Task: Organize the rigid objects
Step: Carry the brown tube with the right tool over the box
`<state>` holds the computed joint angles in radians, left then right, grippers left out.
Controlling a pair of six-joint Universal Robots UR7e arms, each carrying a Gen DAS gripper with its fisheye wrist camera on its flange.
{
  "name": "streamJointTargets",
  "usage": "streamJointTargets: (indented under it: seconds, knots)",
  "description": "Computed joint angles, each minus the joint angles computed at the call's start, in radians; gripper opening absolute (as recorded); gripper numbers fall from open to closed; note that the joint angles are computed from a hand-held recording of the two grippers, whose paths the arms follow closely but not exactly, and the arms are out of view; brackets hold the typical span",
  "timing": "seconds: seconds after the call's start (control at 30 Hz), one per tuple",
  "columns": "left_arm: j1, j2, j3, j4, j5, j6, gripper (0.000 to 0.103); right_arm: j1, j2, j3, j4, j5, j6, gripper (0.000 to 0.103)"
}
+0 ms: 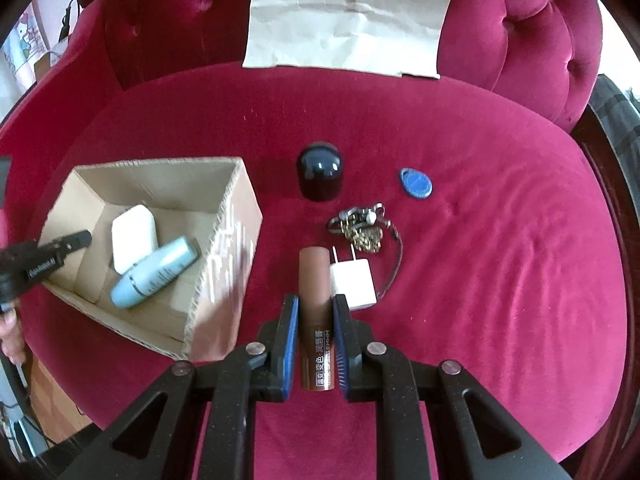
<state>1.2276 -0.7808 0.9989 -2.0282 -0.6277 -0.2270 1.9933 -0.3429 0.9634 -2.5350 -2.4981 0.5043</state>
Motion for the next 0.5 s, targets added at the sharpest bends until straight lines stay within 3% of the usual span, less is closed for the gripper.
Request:
streamJointTargets:
  seconds: [0.33,0.5]
  knots:
    - [0.005,0.004,-0.009,-0.004,-0.001,0.017,0.003,0.048,0.080,-0.171,0.047,-0.050,0.018,0.017]
    - [0.006,0.001,-0.008,-0.007,-0.002,0.024,0.003,0.051,0.122,-0.257,0.034,-0.049,-0.030,0.017]
